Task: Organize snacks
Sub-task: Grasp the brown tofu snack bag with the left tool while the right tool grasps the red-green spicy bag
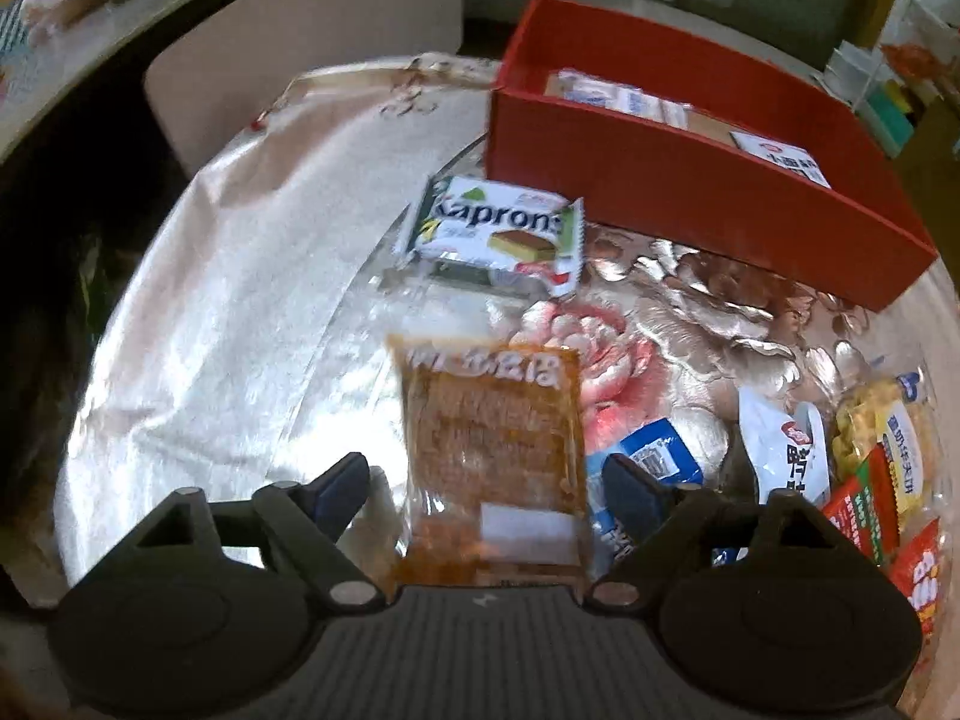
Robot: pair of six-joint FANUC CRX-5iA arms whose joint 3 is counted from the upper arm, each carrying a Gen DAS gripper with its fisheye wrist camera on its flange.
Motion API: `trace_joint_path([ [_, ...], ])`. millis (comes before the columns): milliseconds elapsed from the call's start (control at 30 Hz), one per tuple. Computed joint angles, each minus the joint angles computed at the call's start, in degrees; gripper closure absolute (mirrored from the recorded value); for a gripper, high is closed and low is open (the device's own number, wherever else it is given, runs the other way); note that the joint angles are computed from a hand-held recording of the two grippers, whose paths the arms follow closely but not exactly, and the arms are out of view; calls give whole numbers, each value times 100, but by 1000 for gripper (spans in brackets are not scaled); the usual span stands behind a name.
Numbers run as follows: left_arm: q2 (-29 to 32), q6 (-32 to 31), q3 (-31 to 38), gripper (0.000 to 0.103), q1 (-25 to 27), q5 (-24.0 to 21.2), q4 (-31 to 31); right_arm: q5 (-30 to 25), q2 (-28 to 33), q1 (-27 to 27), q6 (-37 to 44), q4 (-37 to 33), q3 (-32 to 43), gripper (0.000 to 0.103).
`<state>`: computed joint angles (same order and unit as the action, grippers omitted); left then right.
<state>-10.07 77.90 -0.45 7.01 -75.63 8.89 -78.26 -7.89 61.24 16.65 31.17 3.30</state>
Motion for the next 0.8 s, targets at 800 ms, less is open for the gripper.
trace_joint_path([
  [800, -79, -818, -255, 54, 994, -695, 1021, 941, 324, -153, -2049, -1101, -158, 13],
])
